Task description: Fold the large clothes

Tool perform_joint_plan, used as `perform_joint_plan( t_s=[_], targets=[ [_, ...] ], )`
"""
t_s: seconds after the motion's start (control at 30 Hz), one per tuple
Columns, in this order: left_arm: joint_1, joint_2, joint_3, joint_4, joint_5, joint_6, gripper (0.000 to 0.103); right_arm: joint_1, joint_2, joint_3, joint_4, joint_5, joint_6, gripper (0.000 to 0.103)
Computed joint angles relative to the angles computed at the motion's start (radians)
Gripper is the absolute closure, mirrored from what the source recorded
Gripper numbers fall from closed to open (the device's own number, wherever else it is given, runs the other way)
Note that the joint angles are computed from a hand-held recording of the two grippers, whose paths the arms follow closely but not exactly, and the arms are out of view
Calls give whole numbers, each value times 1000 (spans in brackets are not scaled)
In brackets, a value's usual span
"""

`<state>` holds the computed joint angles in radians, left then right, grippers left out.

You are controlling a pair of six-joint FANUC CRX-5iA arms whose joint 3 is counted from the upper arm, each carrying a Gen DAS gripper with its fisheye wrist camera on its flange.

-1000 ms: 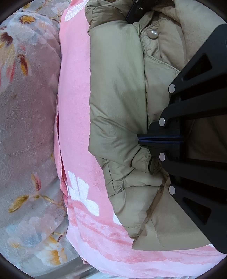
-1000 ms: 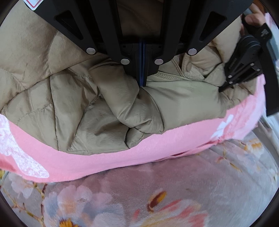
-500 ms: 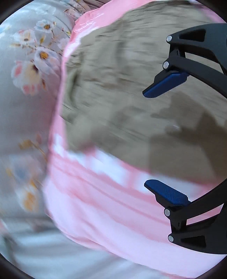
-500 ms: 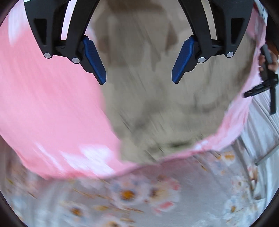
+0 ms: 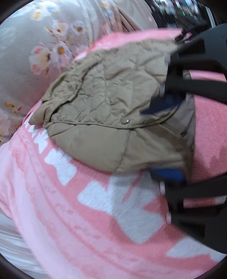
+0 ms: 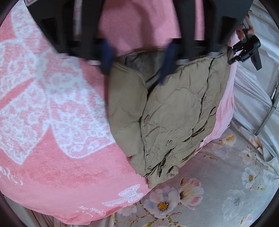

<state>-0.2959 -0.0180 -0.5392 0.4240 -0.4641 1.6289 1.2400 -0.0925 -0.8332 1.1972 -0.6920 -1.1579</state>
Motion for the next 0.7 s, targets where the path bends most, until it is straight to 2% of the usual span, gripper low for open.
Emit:
perform_joint_plan(
  t_s=[0.03, 0.07, 0.13, 0.27, 0.37, 0.43, 0.5, 0.6, 0.7],
  targets=[
    [-10, 0, 32, -82, -23, 76, 93, 15, 6, 13, -19, -32, -2, 96],
    [-15, -27, 33, -112, -28, 100, 97, 23, -4, 6, 9, -54, -30, 98],
    [-7, -77, -13, -42, -4, 9, 100, 89, -27, 4, 16, -156, -45, 100],
    [2, -222, -63, -31, -29, -38, 101, 261, -76, 37, -4, -392, -5, 100],
    [18, -425, -145, 9, -55, -88, 101, 397, -94, 67, 10, -573, 44, 100],
    [29, -535, -165, 6, -85, -86, 101, 505, -85, 111, 23, -736, 108, 101],
    [37, -631, -167, -1, -116, -80, 101, 570, -77, 147, 43, -846, 149, 101],
    [12, -693, -110, -101, -131, -9, 101, 603, -61, 193, 100, -955, 205, 101],
    [-46, -640, -3, -269, -122, 113, 100, 559, -81, 199, 157, -954, 246, 101]
  ],
)
